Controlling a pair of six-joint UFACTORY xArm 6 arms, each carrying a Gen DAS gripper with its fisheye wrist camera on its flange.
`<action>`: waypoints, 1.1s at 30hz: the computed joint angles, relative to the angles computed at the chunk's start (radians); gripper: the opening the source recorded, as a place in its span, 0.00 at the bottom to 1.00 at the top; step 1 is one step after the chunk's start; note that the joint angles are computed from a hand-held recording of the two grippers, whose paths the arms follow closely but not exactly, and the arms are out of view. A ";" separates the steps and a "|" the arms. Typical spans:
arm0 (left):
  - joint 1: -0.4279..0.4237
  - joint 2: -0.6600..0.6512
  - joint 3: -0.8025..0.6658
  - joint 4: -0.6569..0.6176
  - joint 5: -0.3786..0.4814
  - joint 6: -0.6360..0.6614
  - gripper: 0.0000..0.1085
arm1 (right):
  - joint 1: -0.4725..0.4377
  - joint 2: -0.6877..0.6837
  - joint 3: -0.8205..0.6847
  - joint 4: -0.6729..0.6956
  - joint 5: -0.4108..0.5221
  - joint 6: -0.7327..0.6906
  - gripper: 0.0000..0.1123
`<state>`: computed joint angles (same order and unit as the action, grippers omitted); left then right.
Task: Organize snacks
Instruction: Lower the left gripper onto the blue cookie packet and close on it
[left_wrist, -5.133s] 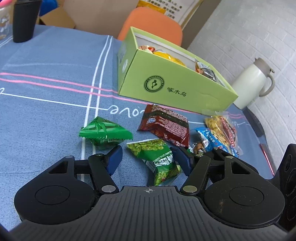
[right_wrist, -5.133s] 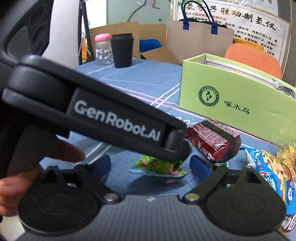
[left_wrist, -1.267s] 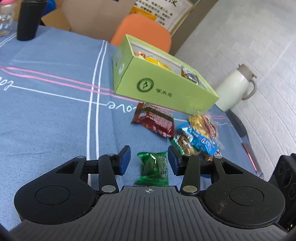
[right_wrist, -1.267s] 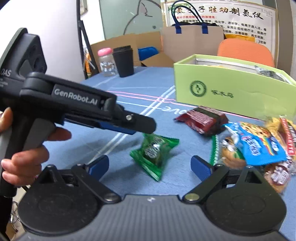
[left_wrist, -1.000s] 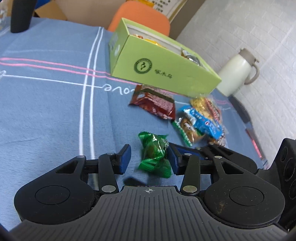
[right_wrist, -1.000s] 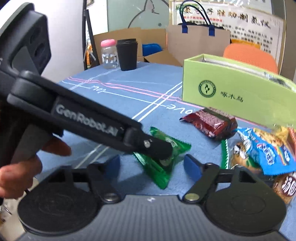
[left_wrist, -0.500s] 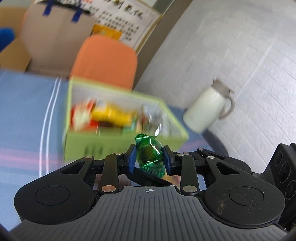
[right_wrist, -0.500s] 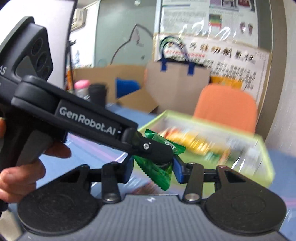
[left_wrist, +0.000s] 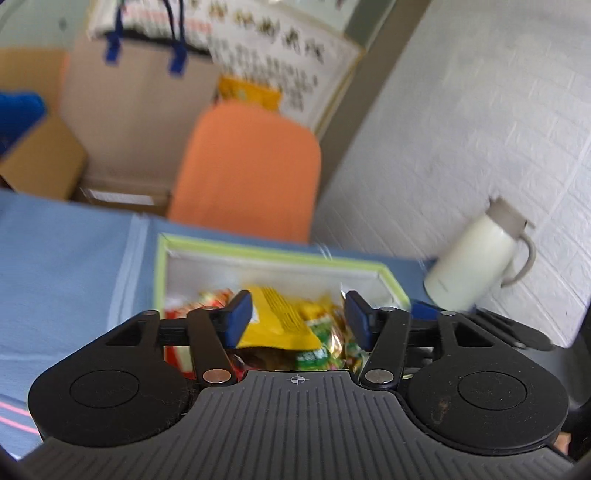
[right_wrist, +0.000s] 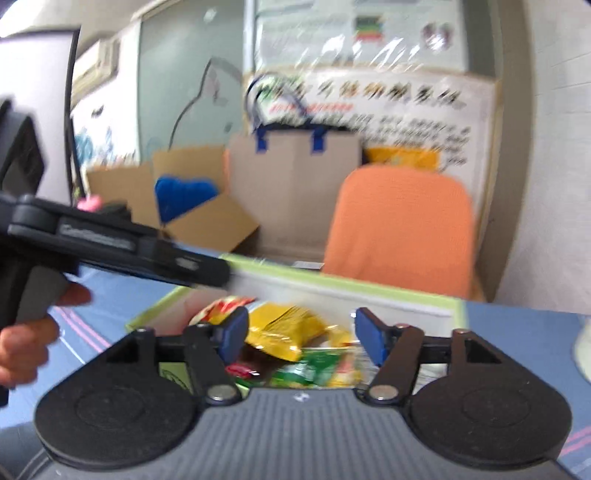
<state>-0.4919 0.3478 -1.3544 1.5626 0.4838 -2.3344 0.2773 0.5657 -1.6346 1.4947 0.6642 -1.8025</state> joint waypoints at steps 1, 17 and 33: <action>-0.019 -0.030 0.032 0.025 0.029 -0.024 0.44 | -0.011 -0.035 0.050 0.041 -0.006 -0.049 0.78; -0.115 0.147 -0.050 0.224 -0.283 -0.448 0.41 | -0.019 -0.252 0.523 -0.007 -0.028 -0.172 0.84; -0.260 -0.012 0.171 0.025 -0.081 -0.348 0.16 | 0.001 -0.484 0.802 0.084 0.081 -0.283 0.87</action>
<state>-0.7514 0.3354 -1.1835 1.5875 0.4030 -2.6828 0.2778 0.0819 -0.8322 1.5790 0.7456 -2.0854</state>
